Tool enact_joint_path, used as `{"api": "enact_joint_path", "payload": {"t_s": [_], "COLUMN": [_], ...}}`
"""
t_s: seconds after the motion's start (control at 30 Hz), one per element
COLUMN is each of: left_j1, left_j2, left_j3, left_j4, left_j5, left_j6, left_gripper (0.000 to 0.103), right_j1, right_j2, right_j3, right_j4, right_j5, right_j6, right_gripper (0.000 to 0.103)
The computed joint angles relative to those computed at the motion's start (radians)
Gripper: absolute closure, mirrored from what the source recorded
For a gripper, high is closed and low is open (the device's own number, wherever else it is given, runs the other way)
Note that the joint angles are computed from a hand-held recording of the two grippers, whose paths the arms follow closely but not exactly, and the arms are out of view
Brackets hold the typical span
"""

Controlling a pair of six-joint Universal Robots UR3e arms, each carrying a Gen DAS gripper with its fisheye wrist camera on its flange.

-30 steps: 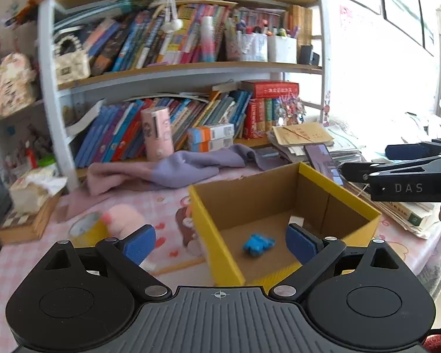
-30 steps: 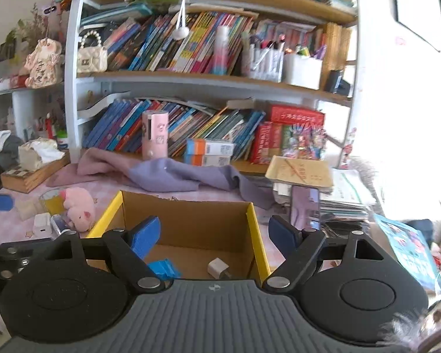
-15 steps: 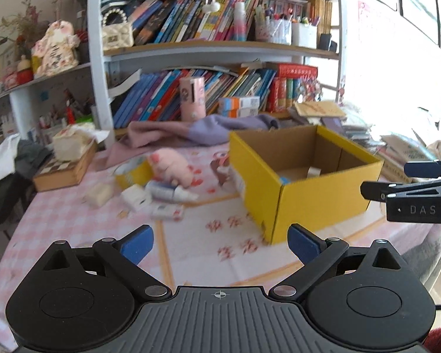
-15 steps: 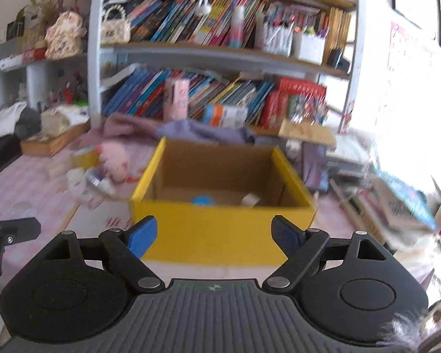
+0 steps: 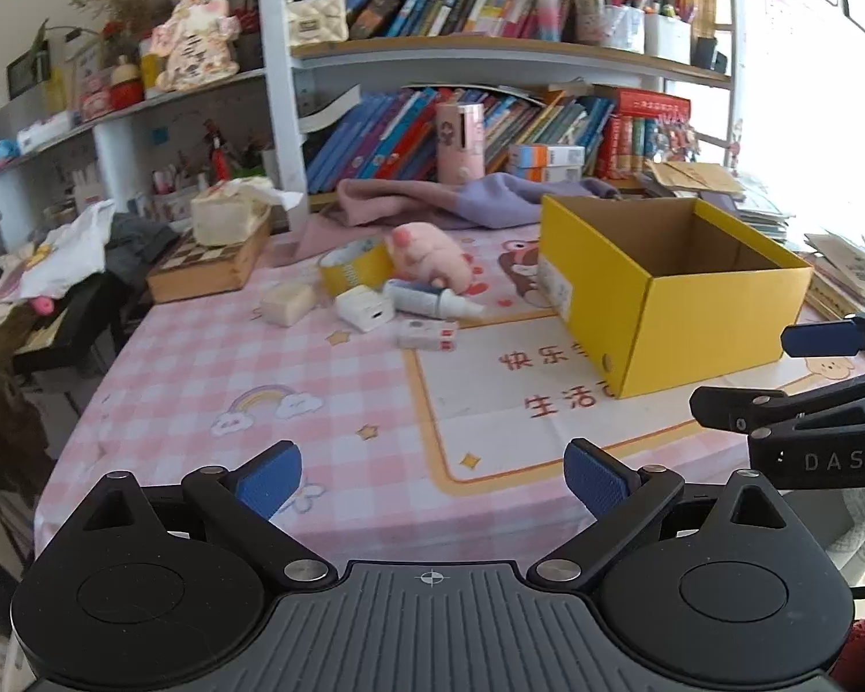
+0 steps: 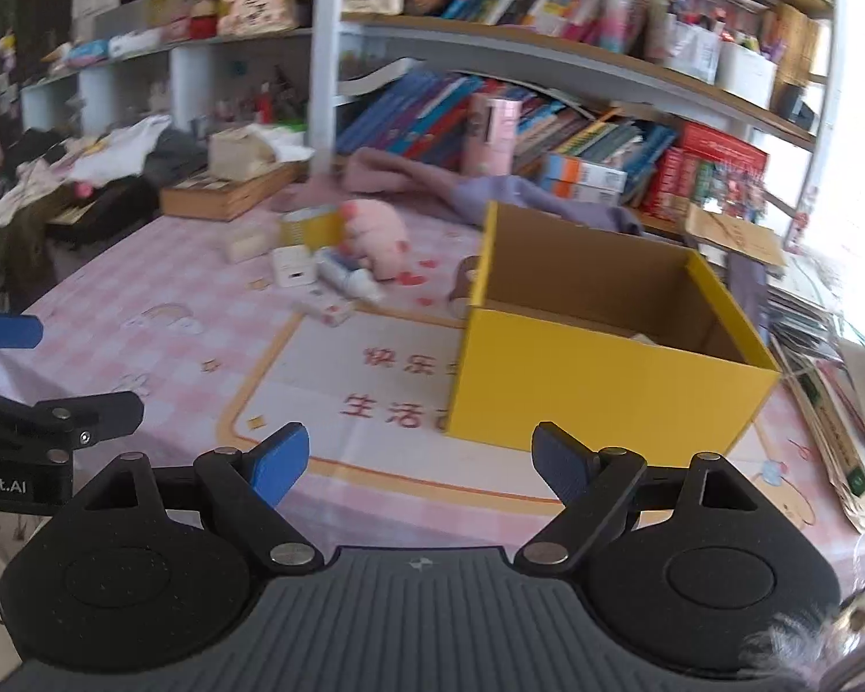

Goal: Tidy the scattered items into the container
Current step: 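Withdraw both tools from the box back toward the remaining items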

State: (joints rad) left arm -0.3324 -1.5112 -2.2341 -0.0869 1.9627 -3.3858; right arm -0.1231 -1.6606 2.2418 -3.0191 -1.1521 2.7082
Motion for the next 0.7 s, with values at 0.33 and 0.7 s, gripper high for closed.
{"api": "enact_joint_path", "payload": {"t_s": [0.33,0.7], "left_j1": [0.041,0.087], "left_j2": [0.067,0.085], "left_j3": [-0.064,-0.077], "left_j4": [-0.022,-0.046], "left_j5": [-0.026,-0.064], "left_j6": [0.004,-0.002], "left_gripper": [0.004,0.004], "right_j1": [0.065,0.104], "right_j2": [0.023,0.053], "right_j3": [-0.035,-0.090], "right_j4": [0.028,0.078], "right_j5": [-0.020,-0.040], "right_j6": [0.007,0.000], "right_gripper": [0.019,0.019]}}
